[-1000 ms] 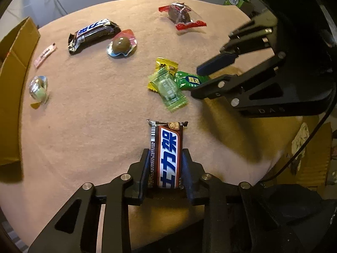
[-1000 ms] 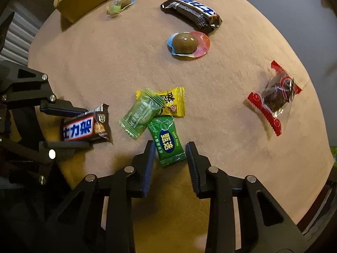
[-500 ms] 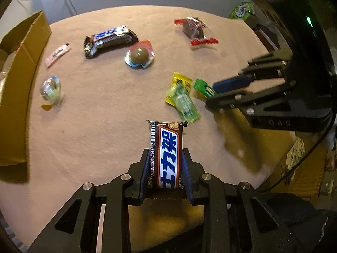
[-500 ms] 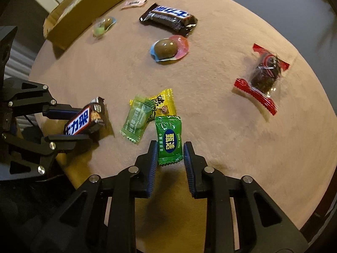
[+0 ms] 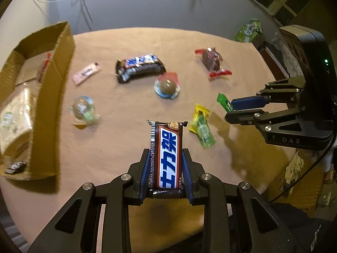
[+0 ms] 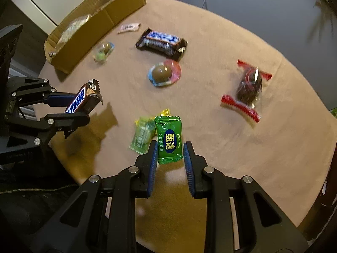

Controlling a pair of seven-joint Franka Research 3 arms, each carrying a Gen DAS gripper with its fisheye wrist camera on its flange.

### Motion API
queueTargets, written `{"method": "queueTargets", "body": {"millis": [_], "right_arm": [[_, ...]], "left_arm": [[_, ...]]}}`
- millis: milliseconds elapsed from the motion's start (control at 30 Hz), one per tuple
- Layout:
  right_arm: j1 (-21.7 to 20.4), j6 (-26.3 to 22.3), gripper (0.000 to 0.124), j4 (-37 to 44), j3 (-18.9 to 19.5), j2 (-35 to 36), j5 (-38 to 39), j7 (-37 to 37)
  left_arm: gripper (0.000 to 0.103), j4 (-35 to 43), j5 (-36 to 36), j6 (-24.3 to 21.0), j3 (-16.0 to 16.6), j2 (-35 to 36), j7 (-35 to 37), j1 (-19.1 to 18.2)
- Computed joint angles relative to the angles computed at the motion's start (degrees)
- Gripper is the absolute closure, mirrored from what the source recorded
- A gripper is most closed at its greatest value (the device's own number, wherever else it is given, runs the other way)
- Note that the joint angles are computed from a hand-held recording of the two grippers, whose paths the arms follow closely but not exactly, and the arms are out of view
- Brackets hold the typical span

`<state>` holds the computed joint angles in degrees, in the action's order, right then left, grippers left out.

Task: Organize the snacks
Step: 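Carry the chocolate bar and green candy into the box and release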

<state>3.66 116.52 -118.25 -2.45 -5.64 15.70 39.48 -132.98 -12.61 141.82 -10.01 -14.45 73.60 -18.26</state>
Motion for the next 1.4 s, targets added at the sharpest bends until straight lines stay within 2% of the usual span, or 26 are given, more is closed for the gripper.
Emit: {"method": "queueTargets", "body": {"millis": [167, 600, 967, 1400], "right_arm": [[0.8, -0.1, 0.098, 0.7, 0.5, -0.7, 1.0, 0.2], [5.7, 1.0, 0.098, 7.5, 3.6, 3.0, 3.1, 1.3], [9.9, 1.0, 0.098, 17.5, 6.0, 10.1, 3.9, 2.9], [15.0, 0.6, 0.098, 27.6, 8.4, 18.8, 0.8, 5.4]], "left_arm": [[0.076, -0.7, 2.0, 0.6, 0.1, -1.5, -1.9, 1.0], [0.076, -4.0, 7.5, 0.5, 2.3, -6.8, -6.9, 4.7], [0.076, -6.5, 10.2, 0.1, 4.3, -9.8, -9.2, 8.0], [0.076, -8.1, 11.3, -0.4, 5.7, -10.8, -10.1, 10.5]]}}
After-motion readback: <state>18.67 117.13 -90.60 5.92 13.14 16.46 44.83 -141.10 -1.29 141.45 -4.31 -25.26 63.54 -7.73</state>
